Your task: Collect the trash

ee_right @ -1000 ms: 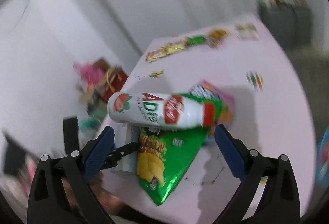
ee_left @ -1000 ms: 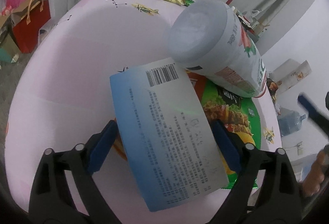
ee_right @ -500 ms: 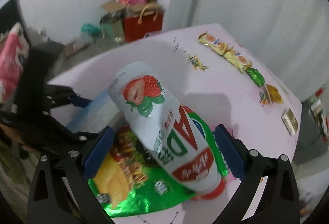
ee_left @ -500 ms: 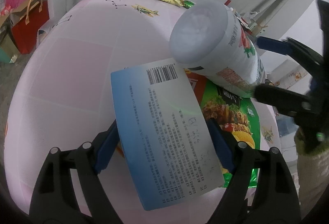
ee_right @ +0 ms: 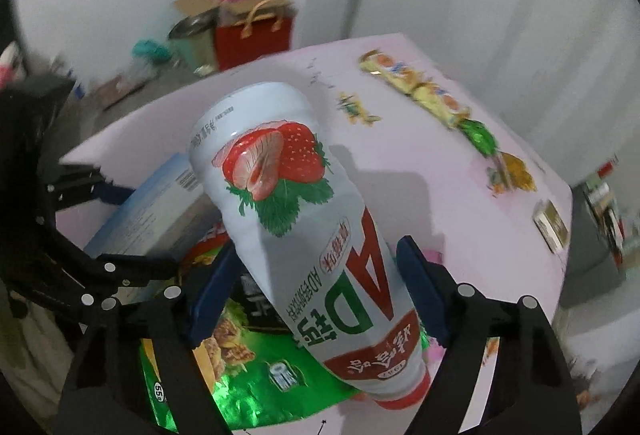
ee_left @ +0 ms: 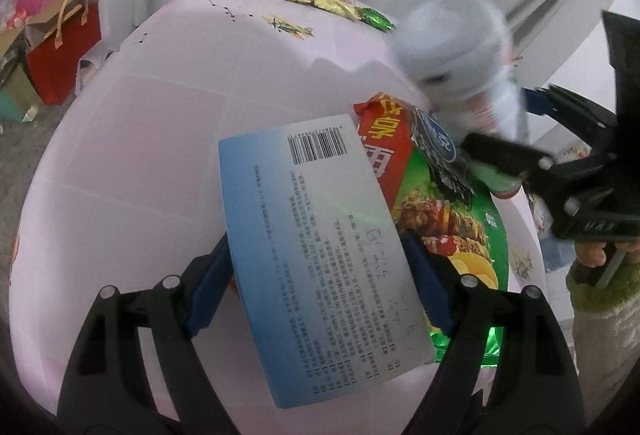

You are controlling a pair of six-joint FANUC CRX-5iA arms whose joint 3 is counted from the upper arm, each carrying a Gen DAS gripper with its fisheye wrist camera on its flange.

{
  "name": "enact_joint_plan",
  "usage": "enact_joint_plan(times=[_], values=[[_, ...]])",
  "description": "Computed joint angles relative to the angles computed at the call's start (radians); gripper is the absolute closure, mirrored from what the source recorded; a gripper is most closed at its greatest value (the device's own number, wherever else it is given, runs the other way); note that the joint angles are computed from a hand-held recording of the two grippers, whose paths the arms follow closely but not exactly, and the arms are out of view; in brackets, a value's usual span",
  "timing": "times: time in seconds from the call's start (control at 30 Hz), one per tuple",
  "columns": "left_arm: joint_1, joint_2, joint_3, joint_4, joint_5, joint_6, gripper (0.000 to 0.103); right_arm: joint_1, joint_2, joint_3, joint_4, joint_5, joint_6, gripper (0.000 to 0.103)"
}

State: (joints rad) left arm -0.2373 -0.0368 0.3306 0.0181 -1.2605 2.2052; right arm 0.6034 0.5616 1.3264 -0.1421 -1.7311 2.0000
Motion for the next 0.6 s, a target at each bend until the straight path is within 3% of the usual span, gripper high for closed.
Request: enact_joint_plan(times=[0.17,0.43,0.6], values=[[-0.026,-0.005,0.017,-0.048,-0.003,0.022,0.026,-0.058,-0.073,-0.099,-0.019,0.111,-0.15,0.034],[-0.078,-0.01,0.075,-0.172,-0.039,0.049,0.027,-0.134,-0.259,-0.405,0.017,0.36,-0.388,0.036],[-0.107,-0.01,0.112,-0.236,-0.046,0.055,0.027,-0.157,-0.343,-0.538,0.04,0.459,-0.484,0.037]])
